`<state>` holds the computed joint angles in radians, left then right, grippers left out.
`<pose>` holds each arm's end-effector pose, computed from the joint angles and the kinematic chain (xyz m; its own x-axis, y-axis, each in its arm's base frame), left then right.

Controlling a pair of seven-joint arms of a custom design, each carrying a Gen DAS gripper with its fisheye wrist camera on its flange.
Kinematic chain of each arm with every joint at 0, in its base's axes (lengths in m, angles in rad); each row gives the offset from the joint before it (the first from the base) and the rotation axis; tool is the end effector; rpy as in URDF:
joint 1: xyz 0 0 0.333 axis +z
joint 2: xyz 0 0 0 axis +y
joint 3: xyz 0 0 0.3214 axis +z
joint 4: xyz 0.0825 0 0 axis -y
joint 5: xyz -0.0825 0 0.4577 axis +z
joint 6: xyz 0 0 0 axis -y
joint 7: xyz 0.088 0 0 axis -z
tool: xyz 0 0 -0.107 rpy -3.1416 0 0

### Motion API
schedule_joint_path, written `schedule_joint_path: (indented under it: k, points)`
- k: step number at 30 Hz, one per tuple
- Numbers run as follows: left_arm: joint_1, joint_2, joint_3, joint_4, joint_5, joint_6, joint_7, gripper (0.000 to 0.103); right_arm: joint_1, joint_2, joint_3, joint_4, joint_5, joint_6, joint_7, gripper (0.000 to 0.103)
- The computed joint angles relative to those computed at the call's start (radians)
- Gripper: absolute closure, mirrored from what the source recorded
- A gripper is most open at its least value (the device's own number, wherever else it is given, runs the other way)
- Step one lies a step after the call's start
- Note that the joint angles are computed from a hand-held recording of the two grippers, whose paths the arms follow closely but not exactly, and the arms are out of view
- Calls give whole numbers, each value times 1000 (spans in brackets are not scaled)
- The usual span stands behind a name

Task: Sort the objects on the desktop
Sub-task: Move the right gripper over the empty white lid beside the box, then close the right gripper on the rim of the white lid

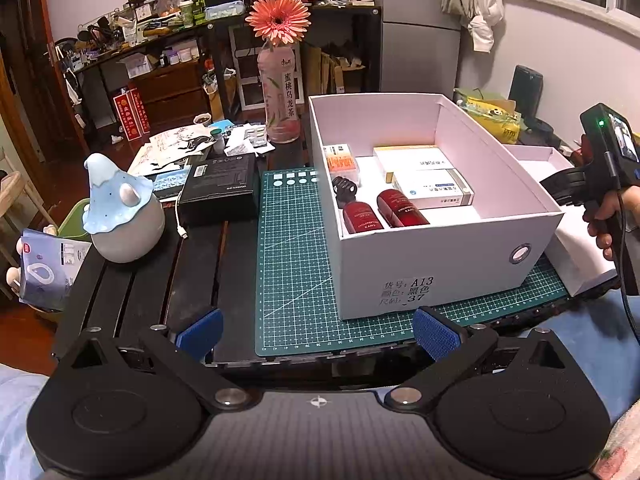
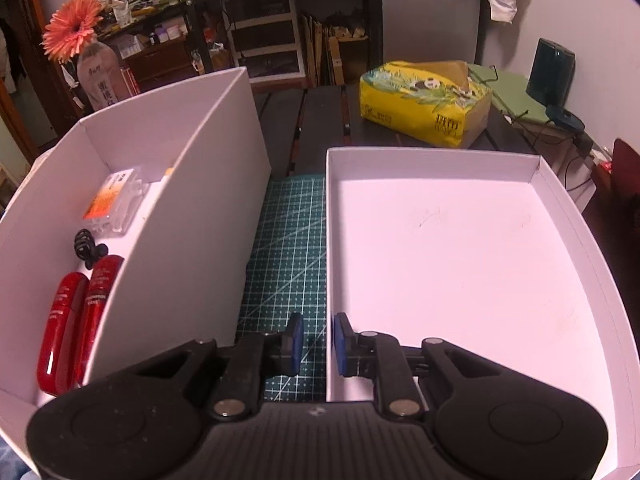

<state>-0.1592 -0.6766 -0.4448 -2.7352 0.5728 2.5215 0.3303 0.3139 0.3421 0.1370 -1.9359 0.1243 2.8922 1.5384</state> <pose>0.3666 -0.2383 0.4100 0.2772 -0.9585 -0.0669 -0.7063 -0.1561 -0.6905 0.6540 0.3020 0.3382 0.3761 -0.9186 -0.1214 -0.7833 -0.2453 -0.5711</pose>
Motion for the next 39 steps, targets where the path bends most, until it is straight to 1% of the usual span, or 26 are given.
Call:
schedule_joint_path:
  k: [4,9,11,17,18,19,24,31,35,39]
  points:
    - [0,3,1,2,0,-5,-1,1,16,5,-19,4,-26,-2,27,87]
    - [-1,6,2,4,1,-9,-2,1,14,15,-19,10,-38,-19,33,88]
    - [-2,5,3,4,1,-10,-3,1,12,17,-19,11,-33,-18,39,92]
    - [-6,2,5,2,-2,-13,-2,1,3,15,-9,9,-18,-22,34,93]
    - [-7,2,5,2,-3,-14,-2,1,6,15,-12,8,-21,-22,38,94]
    - [-6,2,5,2,-3,-14,-2,1,12,14,-18,7,-27,-22,46,98]
    - [-6,3,4,2,-2,-18,-2,1,26,8,-33,4,-58,-17,71,100]
    - [-8,8,9,4,-7,-20,2,1,-26,-4,19,-5,30,1,19,100]
    - [-8,6,8,3,-6,-20,1,1,-56,-16,52,-15,107,21,-27,100]
    - [-9,2,9,0,-8,-18,0,1,-100,-30,102,-24,221,43,-102,100]
